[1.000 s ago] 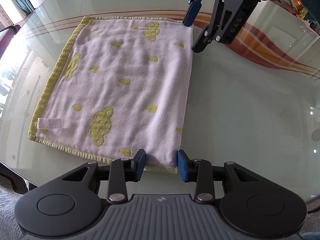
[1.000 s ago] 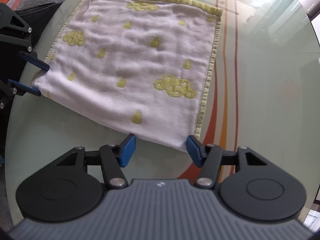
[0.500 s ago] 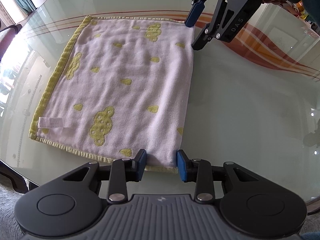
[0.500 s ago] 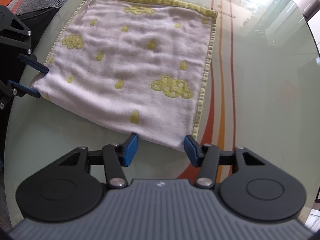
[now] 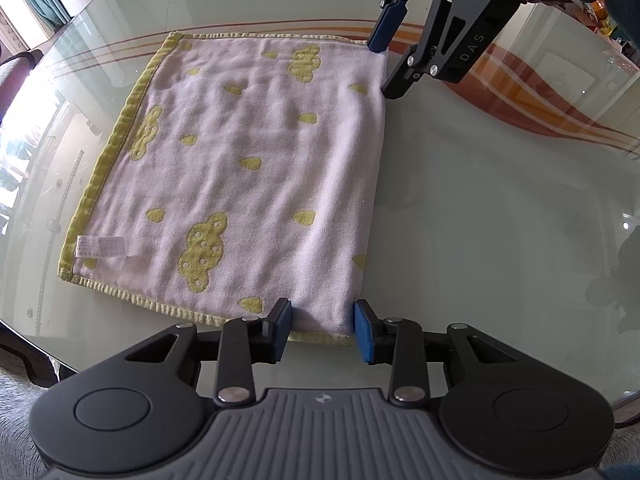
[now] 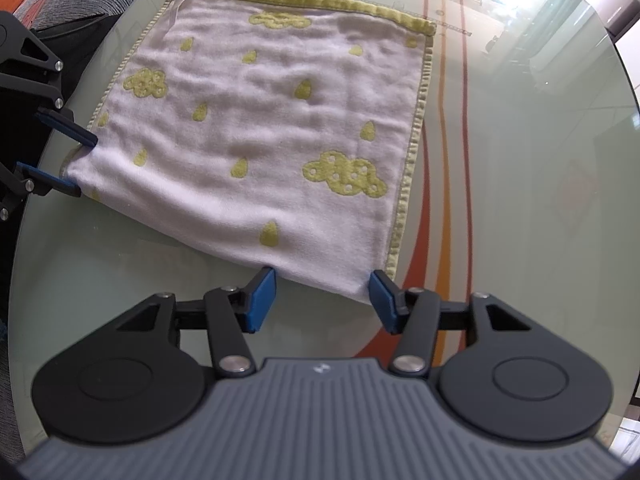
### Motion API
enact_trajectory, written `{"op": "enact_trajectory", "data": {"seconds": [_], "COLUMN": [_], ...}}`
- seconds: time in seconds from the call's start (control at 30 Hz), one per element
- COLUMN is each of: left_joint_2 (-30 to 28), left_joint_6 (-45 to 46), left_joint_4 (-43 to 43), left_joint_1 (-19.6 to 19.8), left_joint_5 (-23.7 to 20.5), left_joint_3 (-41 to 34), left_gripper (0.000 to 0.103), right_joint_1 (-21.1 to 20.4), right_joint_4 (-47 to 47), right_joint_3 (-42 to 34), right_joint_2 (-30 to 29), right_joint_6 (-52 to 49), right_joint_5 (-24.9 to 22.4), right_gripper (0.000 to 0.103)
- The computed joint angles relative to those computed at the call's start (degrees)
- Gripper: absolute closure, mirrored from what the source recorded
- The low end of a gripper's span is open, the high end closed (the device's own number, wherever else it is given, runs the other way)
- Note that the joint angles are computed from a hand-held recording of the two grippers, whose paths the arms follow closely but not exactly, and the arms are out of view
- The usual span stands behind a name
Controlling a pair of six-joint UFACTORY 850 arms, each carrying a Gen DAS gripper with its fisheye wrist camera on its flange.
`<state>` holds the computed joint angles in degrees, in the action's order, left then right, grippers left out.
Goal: Fold towel
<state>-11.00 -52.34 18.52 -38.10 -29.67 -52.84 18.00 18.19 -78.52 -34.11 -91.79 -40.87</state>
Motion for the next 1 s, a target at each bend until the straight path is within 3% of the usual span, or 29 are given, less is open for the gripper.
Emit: {"op": "enact_trajectory", "data": {"seconds": [0.17, 1.0], "left_joint_2": [-0.05, -0.05], "left_joint_6": [-0.09, -0.52], "left_joint_4": [0.29, 0.98], "left_joint_1": [-0.76, -1.39], "left_joint_5": [-0.67, -1.43], "left_joint_3": [-0.46, -0.79], "left_gripper": [0.065, 0.065], "right_joint_1": [0.14, 0.16], "right_joint_4": [0.05, -0.05], "right_joint_3": [0.30, -0.22], "right_joint_2": [0.03, -0.07], "right_joint_6": [-0.25, 0.32], "right_joint_5": [0.06, -0.33], "right_gripper": [0.043, 0.039]}}
